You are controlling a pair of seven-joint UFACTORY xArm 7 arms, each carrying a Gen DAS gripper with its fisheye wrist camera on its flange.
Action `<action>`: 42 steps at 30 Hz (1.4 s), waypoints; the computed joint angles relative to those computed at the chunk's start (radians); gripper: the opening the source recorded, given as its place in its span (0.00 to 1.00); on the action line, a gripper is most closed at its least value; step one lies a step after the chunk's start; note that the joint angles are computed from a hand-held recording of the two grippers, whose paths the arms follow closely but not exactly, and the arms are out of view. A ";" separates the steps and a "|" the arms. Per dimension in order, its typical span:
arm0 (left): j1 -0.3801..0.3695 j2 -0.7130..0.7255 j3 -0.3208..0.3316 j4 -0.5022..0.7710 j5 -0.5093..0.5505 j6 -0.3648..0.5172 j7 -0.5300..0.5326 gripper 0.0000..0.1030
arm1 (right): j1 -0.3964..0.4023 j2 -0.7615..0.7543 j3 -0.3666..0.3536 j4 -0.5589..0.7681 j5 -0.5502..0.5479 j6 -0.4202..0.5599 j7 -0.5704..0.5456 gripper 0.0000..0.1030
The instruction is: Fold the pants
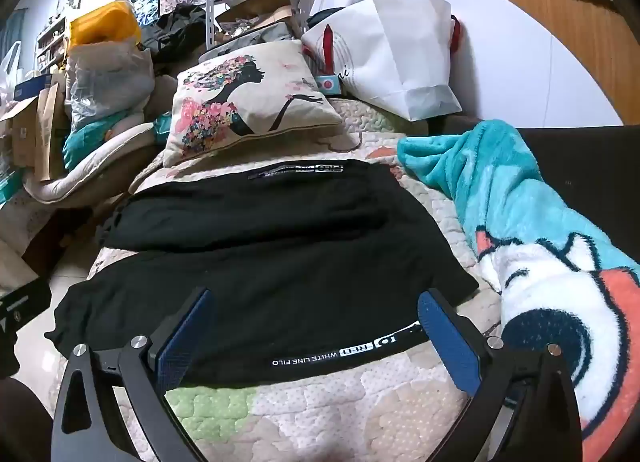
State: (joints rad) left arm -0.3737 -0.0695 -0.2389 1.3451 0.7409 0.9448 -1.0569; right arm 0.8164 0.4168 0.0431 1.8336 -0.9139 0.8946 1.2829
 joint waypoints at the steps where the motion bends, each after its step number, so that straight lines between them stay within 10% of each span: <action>1: 0.001 -0.003 0.001 -0.007 0.009 -0.010 -0.009 1.00 | 0.000 0.000 0.000 0.000 0.000 0.002 -0.002 1.00; 26: -0.001 0.088 0.050 -0.157 -0.180 -0.127 0.118 1.00 | -0.003 0.047 -0.002 0.038 0.106 0.034 -0.089 1.00; 42: 0.018 0.049 0.053 -0.278 -0.079 -0.297 -0.057 1.00 | 0.008 0.060 -0.014 0.053 0.124 0.038 -0.111 1.00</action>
